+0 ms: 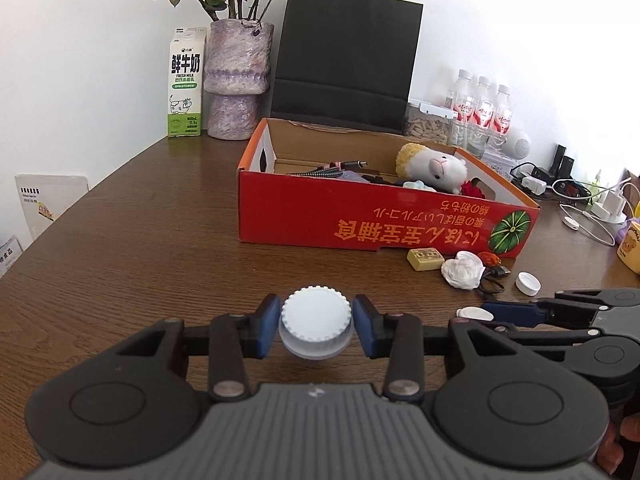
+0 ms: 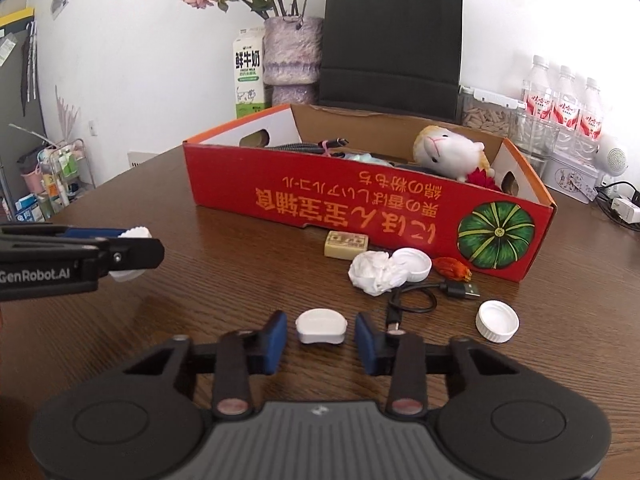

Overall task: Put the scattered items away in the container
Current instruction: 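Grasp the small white oval case with the right gripper while the left holds the cap, then carry the ribbed cap and white case into the box and open both grippers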

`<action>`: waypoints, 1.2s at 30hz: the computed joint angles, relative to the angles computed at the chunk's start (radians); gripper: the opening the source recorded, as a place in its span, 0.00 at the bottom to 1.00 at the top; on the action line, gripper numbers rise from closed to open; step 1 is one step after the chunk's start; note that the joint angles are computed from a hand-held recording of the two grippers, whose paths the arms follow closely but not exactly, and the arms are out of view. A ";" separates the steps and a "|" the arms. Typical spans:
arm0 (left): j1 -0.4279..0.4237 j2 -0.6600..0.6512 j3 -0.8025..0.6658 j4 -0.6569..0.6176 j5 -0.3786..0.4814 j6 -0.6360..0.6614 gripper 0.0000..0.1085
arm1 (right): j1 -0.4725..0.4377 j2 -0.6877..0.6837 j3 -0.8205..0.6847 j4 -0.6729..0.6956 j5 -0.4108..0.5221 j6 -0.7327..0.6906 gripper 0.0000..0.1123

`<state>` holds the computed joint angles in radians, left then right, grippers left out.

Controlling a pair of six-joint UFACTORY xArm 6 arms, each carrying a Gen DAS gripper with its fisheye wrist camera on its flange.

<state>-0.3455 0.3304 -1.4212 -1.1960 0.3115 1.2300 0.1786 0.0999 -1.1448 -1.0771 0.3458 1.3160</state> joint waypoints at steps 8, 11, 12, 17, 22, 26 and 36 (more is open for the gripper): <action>0.003 -0.004 -0.009 -0.030 0.018 0.018 0.38 | -0.001 -0.014 0.007 -0.061 0.004 0.042 0.23; 0.006 -0.002 -0.025 -0.036 0.041 0.018 0.38 | -0.004 -0.020 0.003 -0.084 0.005 0.060 0.23; 0.003 -0.001 -0.030 -0.034 0.039 0.017 0.38 | -0.006 -0.023 0.002 -0.094 0.005 0.072 0.23; -0.007 0.005 -0.074 -0.051 0.045 0.030 0.38 | -0.021 -0.041 -0.018 -0.173 0.011 0.157 0.23; -0.026 0.028 -0.157 -0.083 0.039 0.046 0.38 | -0.041 -0.049 -0.065 -0.267 0.026 0.223 0.23; -0.047 0.073 -0.253 -0.089 0.020 0.041 0.38 | -0.059 -0.036 -0.121 -0.331 0.041 0.260 0.23; -0.084 0.281 -0.568 0.026 0.010 -0.146 0.38 | -0.129 0.057 -0.282 -0.413 0.032 0.314 0.23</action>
<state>-0.4291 0.6118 -1.9887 -1.1704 0.3218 1.0839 0.0495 0.1567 -1.4266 -1.4902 0.3782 1.6305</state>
